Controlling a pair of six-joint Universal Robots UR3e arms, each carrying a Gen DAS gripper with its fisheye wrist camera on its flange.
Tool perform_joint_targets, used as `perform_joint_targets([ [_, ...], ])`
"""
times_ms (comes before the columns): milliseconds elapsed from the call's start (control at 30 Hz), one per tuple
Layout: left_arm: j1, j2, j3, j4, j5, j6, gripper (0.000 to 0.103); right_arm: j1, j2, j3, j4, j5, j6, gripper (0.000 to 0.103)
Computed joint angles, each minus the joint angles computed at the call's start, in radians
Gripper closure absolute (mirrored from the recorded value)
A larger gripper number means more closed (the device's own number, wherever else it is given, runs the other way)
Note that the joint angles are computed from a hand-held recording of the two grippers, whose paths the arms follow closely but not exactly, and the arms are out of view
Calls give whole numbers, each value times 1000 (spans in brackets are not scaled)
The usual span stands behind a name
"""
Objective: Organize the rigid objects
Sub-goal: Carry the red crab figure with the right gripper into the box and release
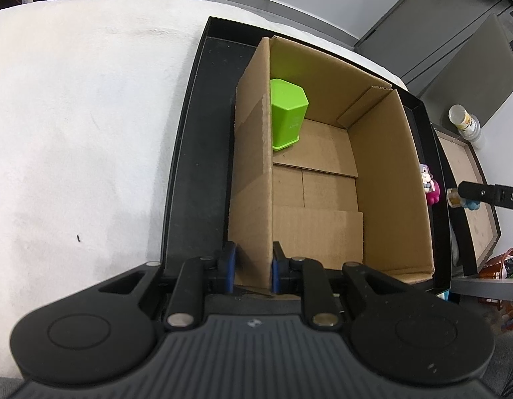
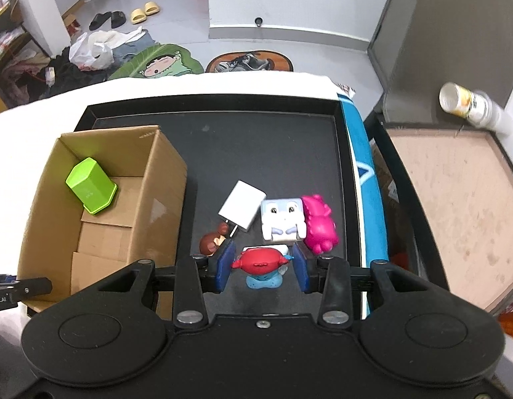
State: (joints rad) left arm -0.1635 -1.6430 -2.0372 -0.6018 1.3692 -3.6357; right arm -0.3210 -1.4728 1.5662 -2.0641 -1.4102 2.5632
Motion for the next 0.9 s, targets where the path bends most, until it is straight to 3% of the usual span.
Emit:
perform_joint_targets([
  [900, 9, 4, -5, -2, -20, 1, 83, 286, 94, -191, 16, -63, 76, 65],
])
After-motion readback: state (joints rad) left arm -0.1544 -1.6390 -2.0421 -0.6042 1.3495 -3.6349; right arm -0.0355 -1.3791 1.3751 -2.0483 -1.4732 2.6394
